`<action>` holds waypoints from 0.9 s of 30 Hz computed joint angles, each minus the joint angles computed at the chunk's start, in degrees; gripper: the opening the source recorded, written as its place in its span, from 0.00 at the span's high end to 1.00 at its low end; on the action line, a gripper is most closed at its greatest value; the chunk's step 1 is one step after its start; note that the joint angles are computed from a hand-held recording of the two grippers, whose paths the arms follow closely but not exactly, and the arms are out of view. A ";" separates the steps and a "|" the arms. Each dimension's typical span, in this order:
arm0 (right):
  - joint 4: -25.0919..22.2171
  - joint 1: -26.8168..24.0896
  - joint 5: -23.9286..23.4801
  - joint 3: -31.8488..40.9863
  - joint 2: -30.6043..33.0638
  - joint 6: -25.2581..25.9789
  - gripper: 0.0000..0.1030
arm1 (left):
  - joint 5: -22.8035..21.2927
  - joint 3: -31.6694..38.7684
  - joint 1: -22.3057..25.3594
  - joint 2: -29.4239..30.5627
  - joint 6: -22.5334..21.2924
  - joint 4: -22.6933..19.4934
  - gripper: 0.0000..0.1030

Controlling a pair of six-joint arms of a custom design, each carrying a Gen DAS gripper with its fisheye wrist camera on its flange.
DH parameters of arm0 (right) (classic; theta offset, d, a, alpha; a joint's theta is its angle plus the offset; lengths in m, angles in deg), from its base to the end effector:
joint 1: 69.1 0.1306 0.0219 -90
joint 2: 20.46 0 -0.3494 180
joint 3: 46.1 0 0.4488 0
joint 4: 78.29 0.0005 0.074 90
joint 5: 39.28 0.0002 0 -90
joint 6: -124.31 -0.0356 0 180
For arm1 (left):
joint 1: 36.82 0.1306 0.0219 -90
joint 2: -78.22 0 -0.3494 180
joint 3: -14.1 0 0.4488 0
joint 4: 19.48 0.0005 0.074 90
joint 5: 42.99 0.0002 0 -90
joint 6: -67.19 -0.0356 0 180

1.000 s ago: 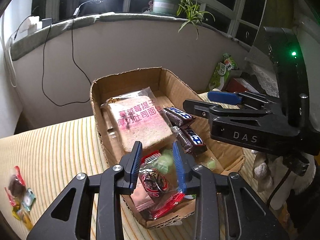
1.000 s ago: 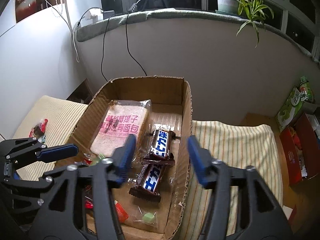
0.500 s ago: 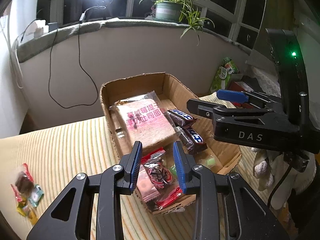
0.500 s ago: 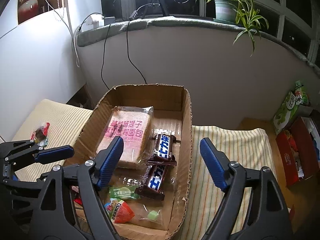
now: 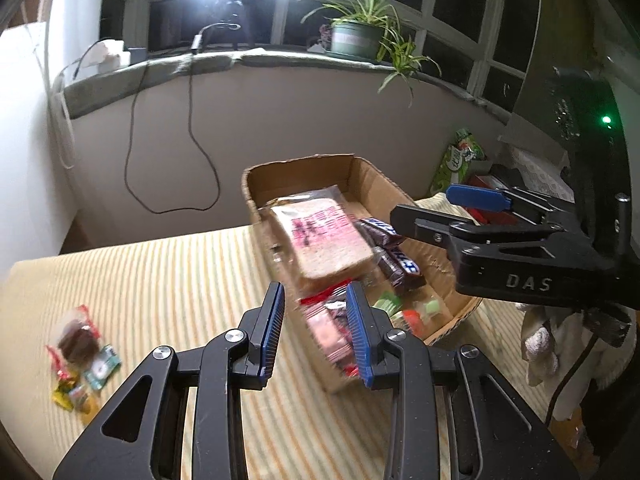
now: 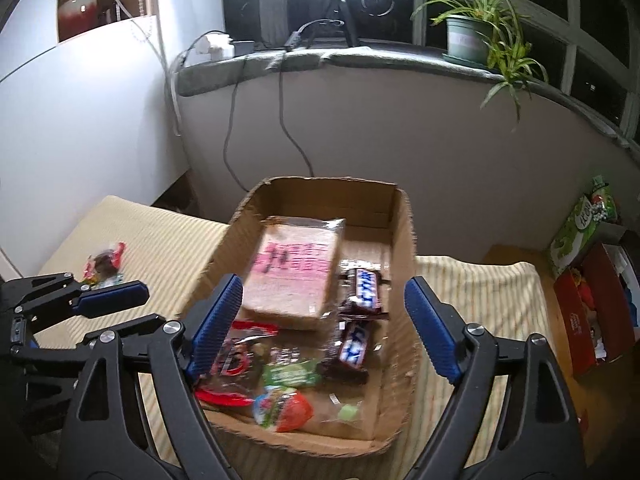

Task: Organize snacks
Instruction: 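Move both tools back toward the remaining snacks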

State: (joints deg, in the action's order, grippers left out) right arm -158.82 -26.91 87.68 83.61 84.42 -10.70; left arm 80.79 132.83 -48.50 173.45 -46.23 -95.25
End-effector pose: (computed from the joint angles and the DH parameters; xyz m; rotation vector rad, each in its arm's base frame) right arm 0.4419 0.3709 0.5720 0.2912 2.2741 -0.0666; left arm 0.5135 -0.1269 0.5755 0.9457 2.1777 -0.6307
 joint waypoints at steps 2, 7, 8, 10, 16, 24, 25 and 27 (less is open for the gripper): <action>0.18 0.72 0.11 1.39 0.95 0.28 0.17 | 0.42 -0.22 0.99 -0.24 0.15 0.00 0.71; 1.47 2.05 -0.82 4.67 3.17 1.48 0.17 | 0.60 -1.20 4.05 -0.85 -0.03 0.34 0.71; 1.67 2.40 -1.11 5.68 3.90 1.80 0.17 | 0.58 -1.48 4.88 -0.93 -0.19 0.42 0.71; 1.92 2.95 -1.62 7.77 5.40 2.64 0.17 | 0.38 -2.05 6.33 -1.06 -0.41 0.55 0.71; 1.94 4.23 -3.76 15.55 11.05 5.41 0.17 | -0.88 -1.69 11.57 0.72 -0.02 0.36 0.71; -1.45 5.50 -8.37 31.77 22.87 9.15 0.17 | -3.25 -0.91 17.12 3.53 0.10 0.63 0.71; -2.52 5.63 -9.17 35.11 25.24 9.61 0.17 | -3.39 -0.91 17.57 3.73 0.18 0.64 0.71; -4.64 5.81 -10.37 41.06 29.26 10.42 0.17 | -3.82 -0.68 18.19 4.28 0.34 0.70 0.71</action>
State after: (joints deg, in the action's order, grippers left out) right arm -163.45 -21.10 77.32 124.67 113.68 -0.28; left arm 76.97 132.16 -30.31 177.73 -45.89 -94.55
